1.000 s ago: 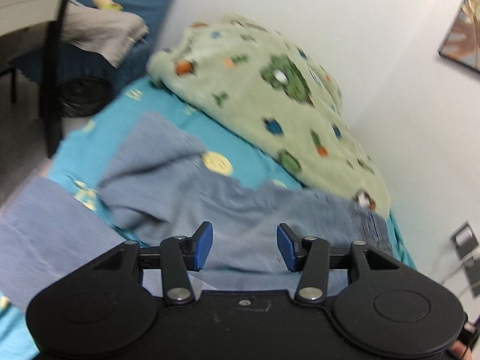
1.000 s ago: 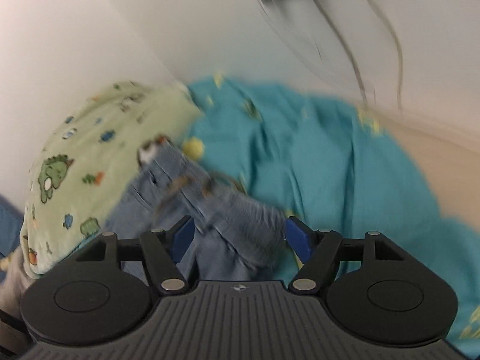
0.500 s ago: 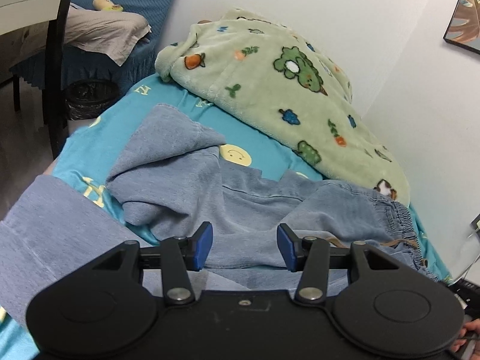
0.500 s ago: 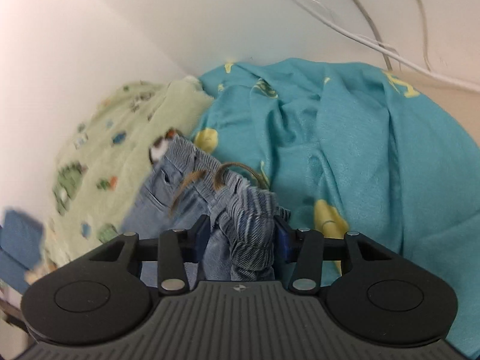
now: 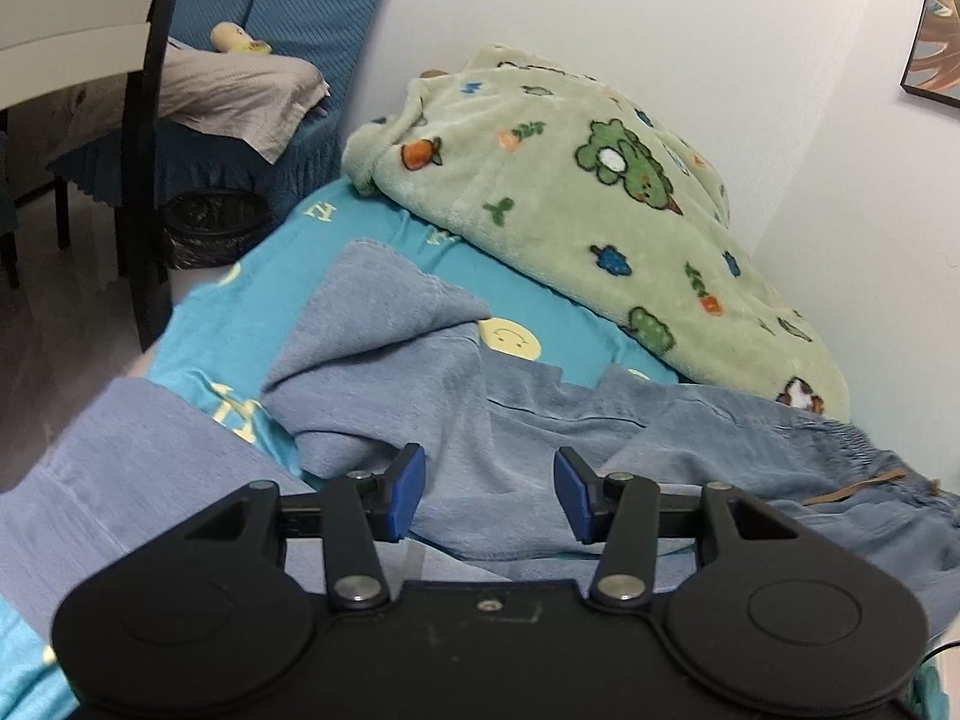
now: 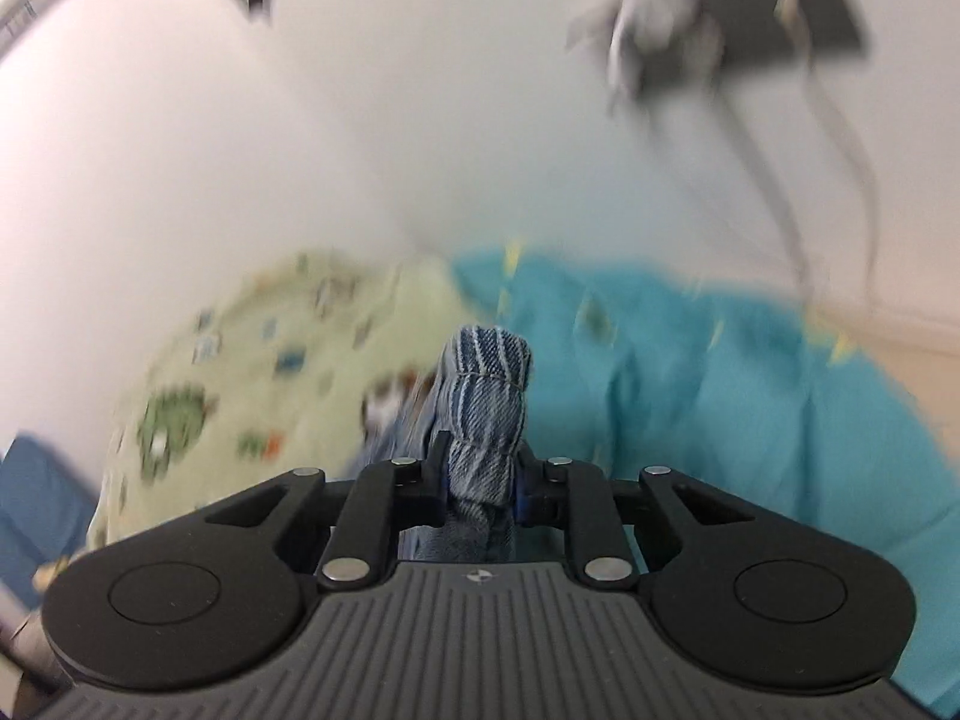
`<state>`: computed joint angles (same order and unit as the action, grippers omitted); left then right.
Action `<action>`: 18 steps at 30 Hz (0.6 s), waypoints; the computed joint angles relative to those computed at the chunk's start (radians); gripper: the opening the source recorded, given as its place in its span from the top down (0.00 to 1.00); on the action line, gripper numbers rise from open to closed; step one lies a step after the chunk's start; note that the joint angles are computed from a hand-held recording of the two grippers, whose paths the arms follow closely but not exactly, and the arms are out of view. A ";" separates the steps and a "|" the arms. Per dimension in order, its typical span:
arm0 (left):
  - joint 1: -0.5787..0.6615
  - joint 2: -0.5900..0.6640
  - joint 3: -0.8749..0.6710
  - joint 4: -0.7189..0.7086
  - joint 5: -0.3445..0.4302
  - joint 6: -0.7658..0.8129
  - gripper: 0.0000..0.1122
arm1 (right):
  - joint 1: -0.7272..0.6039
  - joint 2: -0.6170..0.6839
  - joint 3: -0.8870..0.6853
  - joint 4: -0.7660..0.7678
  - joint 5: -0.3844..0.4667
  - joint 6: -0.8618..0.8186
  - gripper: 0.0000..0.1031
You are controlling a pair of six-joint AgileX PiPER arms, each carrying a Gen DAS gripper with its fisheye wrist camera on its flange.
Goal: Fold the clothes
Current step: 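Lift the striped waistband with the right tool, lay it down, open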
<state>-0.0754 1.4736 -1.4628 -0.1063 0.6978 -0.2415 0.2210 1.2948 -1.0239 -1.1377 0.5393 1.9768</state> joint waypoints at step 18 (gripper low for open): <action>-0.148 0.011 0.060 0.443 -0.055 -0.254 0.58 | 0.171 -0.105 0.047 -0.012 0.353 -0.102 0.33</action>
<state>-0.2233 1.4843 -1.4024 0.3364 0.6424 -0.4959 0.3923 1.1893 -0.9768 -1.1493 0.8922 1.8751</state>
